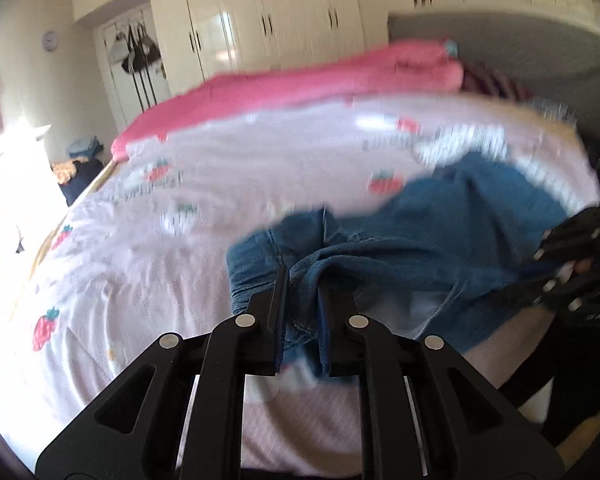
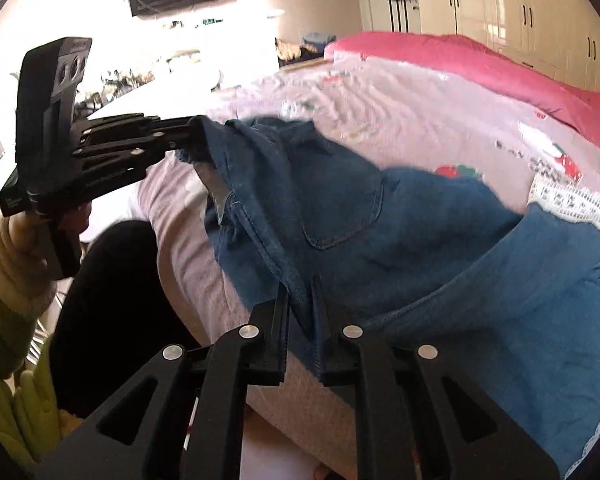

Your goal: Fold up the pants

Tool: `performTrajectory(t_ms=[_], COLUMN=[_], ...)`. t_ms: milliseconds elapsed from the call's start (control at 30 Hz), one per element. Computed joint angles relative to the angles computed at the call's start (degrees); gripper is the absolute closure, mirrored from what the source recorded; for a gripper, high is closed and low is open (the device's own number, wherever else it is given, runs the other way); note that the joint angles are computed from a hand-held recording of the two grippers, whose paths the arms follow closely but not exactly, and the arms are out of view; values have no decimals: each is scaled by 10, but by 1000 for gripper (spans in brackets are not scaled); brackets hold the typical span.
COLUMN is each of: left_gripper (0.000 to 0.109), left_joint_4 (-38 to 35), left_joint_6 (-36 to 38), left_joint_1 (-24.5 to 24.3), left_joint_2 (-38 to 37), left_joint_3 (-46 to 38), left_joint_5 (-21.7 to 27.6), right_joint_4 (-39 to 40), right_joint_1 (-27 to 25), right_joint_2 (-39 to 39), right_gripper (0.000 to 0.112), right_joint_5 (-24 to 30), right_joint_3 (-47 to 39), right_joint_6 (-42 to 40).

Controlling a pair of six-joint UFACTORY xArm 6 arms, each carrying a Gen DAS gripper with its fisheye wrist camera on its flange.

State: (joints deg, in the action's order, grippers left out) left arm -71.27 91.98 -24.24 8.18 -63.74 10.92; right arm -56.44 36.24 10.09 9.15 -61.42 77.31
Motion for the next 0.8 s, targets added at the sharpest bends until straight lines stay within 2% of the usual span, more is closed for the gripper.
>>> performTrajectory(t_ms=[100,233,300,367,600,667,733,800], left_gripper=[99,94,85,84,75,73,73,73], left_joint_4=[62,85,102,102,142,172,249,255], left_joint_6=[-66,-104,-127,-129,-163,-194,-267,-281], left_joint_1=[15,44,52,60,60,62,61,76], left_joint_2=[5,-12,-19,-31,-58,-55,-50,-55], left_joint_3=[20,37,41,47,74,75,83,79], left_joint_5=[21,73,77,90,64,60,23,43], right_joint_4=[0,24,33,40,33,39,50,49], right_joint_1=[-1,-2,-1,-1,-2,-2,-1,-1], right_joint_2=[6,7,7,7,10,14,17,18], right_gripper=[101,101,101,100,99,99,96,94], right_joint_5=[-13,-21,-20,-21,-25,-22,-21,-25], right_joint_3=[11,14,14,14,14,9,8,8], right_joint_6=[11,-7,-16,-23,-10,-16,-24,-18])
